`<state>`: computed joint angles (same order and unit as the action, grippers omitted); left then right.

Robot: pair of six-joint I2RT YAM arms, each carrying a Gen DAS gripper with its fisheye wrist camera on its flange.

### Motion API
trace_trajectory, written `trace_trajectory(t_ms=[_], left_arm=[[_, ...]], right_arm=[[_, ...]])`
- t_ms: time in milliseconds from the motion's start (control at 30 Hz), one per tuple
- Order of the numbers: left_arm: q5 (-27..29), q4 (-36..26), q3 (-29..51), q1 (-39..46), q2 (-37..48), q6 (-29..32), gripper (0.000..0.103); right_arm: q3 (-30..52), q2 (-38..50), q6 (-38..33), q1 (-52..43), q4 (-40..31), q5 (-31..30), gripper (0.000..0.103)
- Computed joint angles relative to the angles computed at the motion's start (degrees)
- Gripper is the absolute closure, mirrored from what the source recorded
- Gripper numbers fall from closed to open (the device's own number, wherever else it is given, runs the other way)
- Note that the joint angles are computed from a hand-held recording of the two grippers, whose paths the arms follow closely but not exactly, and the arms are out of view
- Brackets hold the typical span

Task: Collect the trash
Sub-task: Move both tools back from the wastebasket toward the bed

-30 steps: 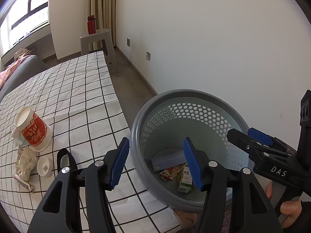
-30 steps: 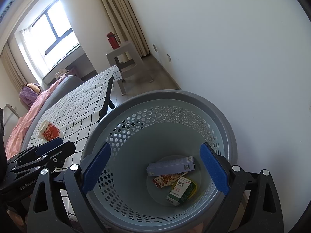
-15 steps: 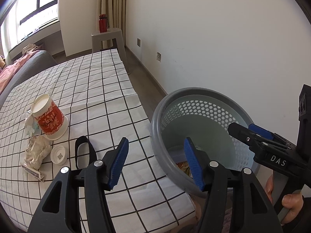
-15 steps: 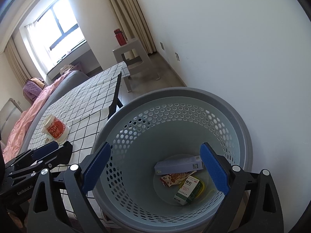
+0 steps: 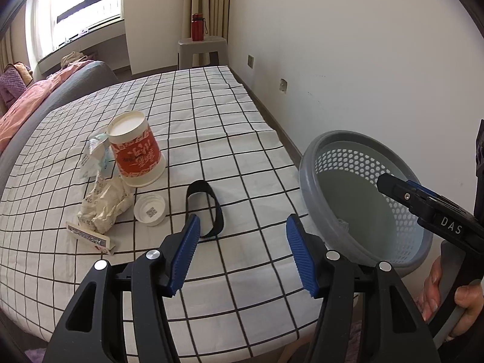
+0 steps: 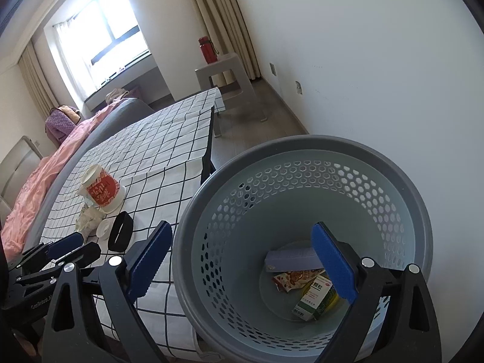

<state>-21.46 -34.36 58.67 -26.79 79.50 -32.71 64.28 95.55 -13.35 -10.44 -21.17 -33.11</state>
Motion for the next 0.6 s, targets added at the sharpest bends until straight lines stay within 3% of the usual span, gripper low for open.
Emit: trace_trajectory(t_ms=[267, 600], left_arm=[[0.3, -2.5, -5.0, 3.6, -8.2, 0.1, 0.046], [-1.0, -6.6, -9.3, 9.6, -16.2, 1.4, 0.046]], right_arm=[[-1.6, -1.4, 2.5, 5.2, 2.0, 3.4, 0.010], [-2.0, -1.6, 6.3, 10.6, 0.9, 2.2, 0.010]])
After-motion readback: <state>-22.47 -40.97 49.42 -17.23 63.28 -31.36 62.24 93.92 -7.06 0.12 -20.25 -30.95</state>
